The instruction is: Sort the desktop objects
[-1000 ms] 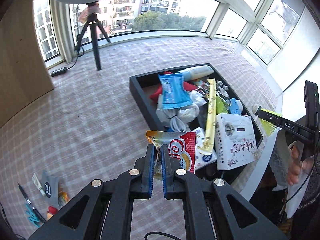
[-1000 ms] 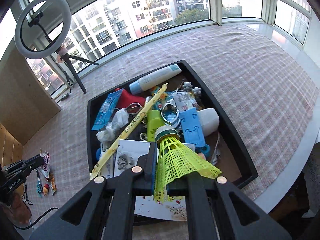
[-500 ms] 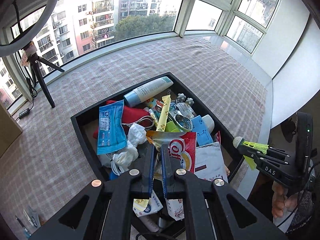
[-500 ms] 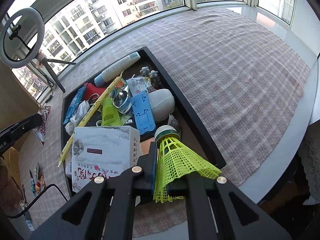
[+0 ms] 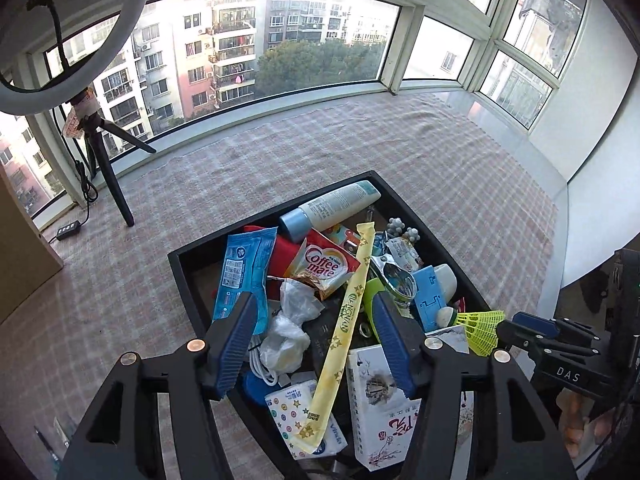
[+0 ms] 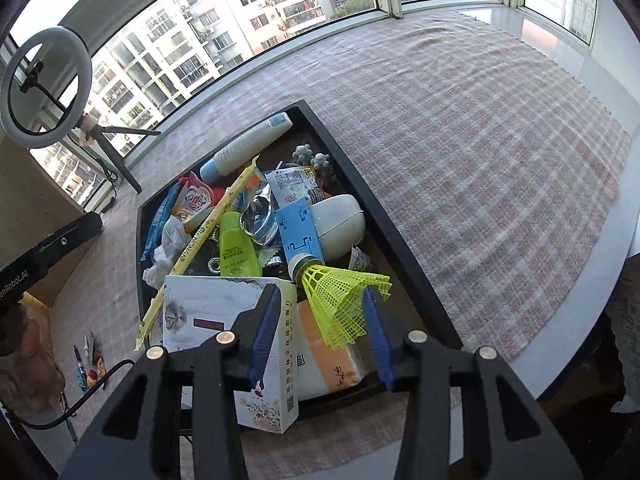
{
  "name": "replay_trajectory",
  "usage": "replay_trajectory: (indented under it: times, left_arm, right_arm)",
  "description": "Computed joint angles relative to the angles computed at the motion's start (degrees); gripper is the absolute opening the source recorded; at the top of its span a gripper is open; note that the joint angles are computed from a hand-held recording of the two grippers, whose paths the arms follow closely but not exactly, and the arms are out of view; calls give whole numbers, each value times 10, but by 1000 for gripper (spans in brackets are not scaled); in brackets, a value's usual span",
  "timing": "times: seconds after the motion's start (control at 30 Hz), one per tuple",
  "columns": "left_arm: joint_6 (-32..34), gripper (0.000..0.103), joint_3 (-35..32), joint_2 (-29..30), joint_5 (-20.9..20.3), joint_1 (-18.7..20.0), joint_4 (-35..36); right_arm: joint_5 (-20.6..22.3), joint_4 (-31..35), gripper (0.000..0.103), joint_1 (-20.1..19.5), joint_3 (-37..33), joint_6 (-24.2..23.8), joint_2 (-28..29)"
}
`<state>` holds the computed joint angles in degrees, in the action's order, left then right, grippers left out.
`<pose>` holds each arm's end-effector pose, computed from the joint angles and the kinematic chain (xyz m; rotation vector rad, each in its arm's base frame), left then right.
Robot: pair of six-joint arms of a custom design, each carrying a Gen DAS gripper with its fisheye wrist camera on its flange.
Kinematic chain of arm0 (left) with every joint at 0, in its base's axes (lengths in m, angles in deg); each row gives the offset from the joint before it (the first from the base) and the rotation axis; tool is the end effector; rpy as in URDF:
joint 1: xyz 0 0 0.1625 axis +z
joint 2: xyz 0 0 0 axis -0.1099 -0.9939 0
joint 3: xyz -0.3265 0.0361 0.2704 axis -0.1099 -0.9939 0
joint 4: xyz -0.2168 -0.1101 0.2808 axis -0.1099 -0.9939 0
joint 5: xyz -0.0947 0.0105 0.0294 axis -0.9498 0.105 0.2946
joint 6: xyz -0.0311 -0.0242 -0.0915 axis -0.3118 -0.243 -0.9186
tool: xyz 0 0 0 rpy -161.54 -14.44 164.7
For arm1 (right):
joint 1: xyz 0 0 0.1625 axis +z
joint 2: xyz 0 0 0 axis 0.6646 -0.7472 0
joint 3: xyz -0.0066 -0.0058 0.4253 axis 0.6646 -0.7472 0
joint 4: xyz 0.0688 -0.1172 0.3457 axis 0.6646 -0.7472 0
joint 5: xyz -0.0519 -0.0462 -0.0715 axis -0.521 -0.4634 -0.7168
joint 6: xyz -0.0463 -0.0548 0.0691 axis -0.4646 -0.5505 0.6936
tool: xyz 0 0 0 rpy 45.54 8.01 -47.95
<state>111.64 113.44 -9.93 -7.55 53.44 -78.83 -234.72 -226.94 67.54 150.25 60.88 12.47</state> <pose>-0.2919 -0.5319 0.1114 1.7937 2.3748 0.1717 0.1386 -0.2566 0.2230 -0.9017 -2.0706 1.0865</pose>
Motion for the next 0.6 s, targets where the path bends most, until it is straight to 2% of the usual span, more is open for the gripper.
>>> replay_trajectory:
  times: [0.13, 0.33, 0.47, 0.6]
  left_arm:
    - [-6, 56, -8, -8, 14, 15, 13]
    - [-7, 56, -7, -32, 49, 57, 16]
    - [4, 56, -12, -46, 92, 96, 2]
    - [0, 56, -49, -47, 132, 145, 14]
  right_arm:
    - [-8, 0, 42, 15, -15, -6, 15]
    - [-15, -28, 42, 42, -64, -64, 79]
    - [18, -56, 42, 40, -114, -134, 134]
    - [62, -71, 42, 31, -176, -200, 192]
